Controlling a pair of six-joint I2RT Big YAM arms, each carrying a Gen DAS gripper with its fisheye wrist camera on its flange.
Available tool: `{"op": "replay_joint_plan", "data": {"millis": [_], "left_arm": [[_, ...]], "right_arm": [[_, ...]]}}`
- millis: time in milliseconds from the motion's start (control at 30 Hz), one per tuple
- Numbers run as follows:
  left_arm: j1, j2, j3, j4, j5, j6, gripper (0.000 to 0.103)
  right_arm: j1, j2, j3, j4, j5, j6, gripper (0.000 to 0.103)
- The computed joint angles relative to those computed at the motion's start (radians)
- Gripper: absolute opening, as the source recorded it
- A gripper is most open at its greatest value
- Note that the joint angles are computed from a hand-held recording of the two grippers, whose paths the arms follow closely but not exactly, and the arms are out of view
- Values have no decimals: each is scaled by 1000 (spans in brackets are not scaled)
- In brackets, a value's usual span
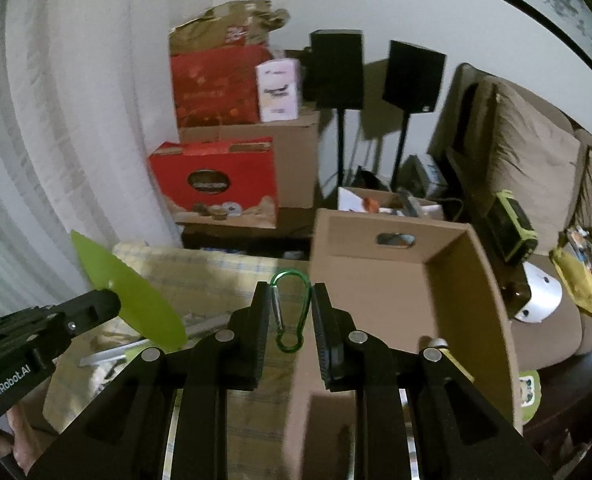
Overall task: Organize objects
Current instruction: 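Carry the carabiner and leaf piece over the cardboard box with both grippers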
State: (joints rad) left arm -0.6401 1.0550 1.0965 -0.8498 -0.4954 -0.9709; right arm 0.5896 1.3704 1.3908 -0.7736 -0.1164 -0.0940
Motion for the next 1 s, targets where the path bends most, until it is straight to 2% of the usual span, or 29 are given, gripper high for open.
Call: {"op": "replay_joint_plan", "data": {"millis": [400, 1000], "left_arm": [[-77, 197, 164, -11, -123, 85, 1], [-74, 372, 301, 22, -59, 121, 1]], "right_arm": [[-120, -17, -8, -6, -33, -21, 20], [-246, 11, -21, 41, -83, -49, 20]]}}
